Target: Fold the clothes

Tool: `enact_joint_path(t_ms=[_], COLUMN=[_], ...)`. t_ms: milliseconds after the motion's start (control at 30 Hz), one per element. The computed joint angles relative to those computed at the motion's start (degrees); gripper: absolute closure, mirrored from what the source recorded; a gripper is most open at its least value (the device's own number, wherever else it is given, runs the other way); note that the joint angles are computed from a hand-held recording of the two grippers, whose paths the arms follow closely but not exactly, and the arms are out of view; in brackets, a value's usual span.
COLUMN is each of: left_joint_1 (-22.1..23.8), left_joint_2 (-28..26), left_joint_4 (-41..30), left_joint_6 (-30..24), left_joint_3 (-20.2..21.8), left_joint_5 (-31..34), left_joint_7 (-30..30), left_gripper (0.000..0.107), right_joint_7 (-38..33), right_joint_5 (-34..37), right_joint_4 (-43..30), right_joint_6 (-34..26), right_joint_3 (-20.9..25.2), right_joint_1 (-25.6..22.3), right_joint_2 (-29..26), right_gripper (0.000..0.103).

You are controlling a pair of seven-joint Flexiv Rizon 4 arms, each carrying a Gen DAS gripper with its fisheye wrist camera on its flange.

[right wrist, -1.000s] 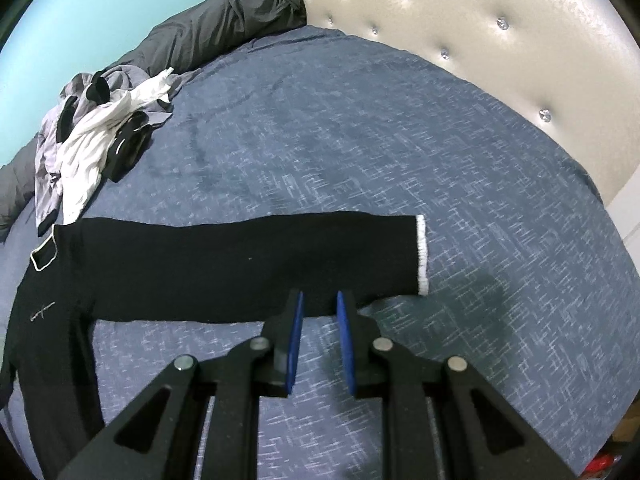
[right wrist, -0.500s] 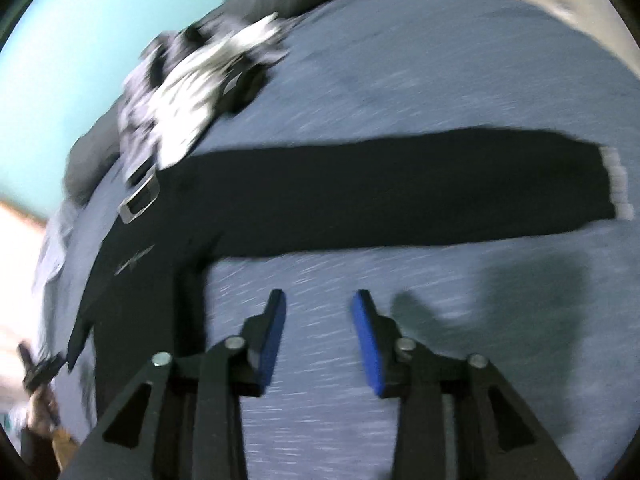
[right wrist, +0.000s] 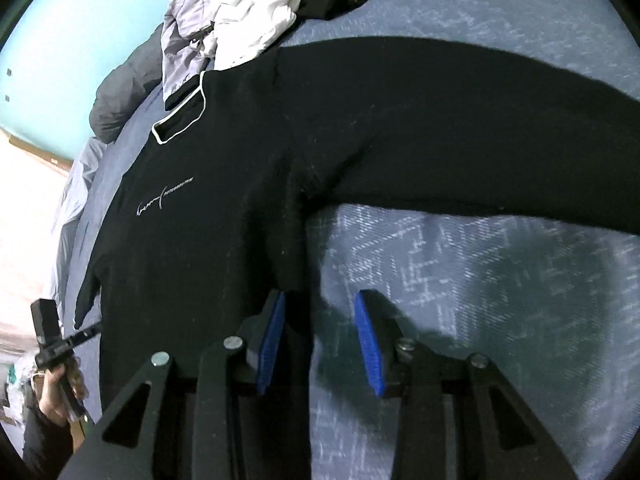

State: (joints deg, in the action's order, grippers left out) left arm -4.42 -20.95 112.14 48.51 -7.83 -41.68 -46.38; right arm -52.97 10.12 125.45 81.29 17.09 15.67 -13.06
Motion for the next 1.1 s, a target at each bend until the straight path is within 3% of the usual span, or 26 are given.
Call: enact_joint_path(t_ms=[33, 67, 167, 233, 333, 500, 633, 767, 867, 1000, 1100], left_joint_1=[-0.09, -0.19, -0.37, -0.37, -0.77, -0.93, -0.89, -1.33, -1.92, -3.08, -4.13], left_joint_2=[-0.09, -0.09, -0.12, -0.12, 0.10, 0.17, 0.38, 1.67, 3.42, 5.42, 5.89], left_joint_4=[0.14, 0.26, 0.55, 0.79, 1.11, 1.08, 1.22, 2.43, 4.07, 6.06, 6.91], left_joint_6=[0.36, 0.74, 1.66, 1.90, 2.58, 2.81, 3.10, 5.77, 8.76, 11.78, 13.41], left_joint_3=[-0.06, -0.02, -0.08, -0.27, -0.26, -0.09, -0.15, -0.41, -1.03, -1.81, -1.95], left_joint_5=[-0.08, 0.05, 0.27, -0.06, 0.61, 1.67, 1.94, 0.96, -1.07, -5.00, -7.29], left_joint_7=[0.04, 0.00, -0.19, -0.26, -0.41, -1.22, -1.31, -0.87, 0.57, 3.10, 3.18], left_gripper=[0.070, 0.074, 0.080, 0.082, 0.082, 0.082, 0.082, 0.082, 0.082, 0.080, 0.078], right_joint_7=[-1.01, -2.07, -2.49, -2.35, 2.85, 9.84, 11.90, 7.67, 2.53, 5.85, 14.03], right_joint_5=[1.17, 2.37, 2.33, 2.27, -2.53, -9.87, -9.89, -5.85, -2.71, -7.11, -13.87], right_joint_4=[-0.52, -1.05, -1.24, -0.59, 2.26, 4.06, 6.21, 6.59, 4.59, 6.52, 11.98], right_joint_6=[0.39, 0.75, 0.72, 1.64, 2.94, -0.84, 1.79, 5.49, 4.85, 4.74, 5.34], right_joint_3=[0.81, 1.65, 1.43, 1.03, -3.04, -6.45, -5.98, -2.33, 0.14, -3.82, -8.08], right_joint_1=[-0.60, -1.23, -0.97, -0.85, 1.55, 3.31, 1.94, -1.10, -2.58, -0.38, -0.54], right_joint_2=[-0.45, -0.91, -0.78, 0.04, 2.08, 2.58, 3.02, 3.97, 3.94, 6.10, 10.52], right_gripper=[0.076, 0.093, 0.100, 0.101, 0.101, 0.103, 0.103, 0.100, 0.100, 0.099, 0.093])
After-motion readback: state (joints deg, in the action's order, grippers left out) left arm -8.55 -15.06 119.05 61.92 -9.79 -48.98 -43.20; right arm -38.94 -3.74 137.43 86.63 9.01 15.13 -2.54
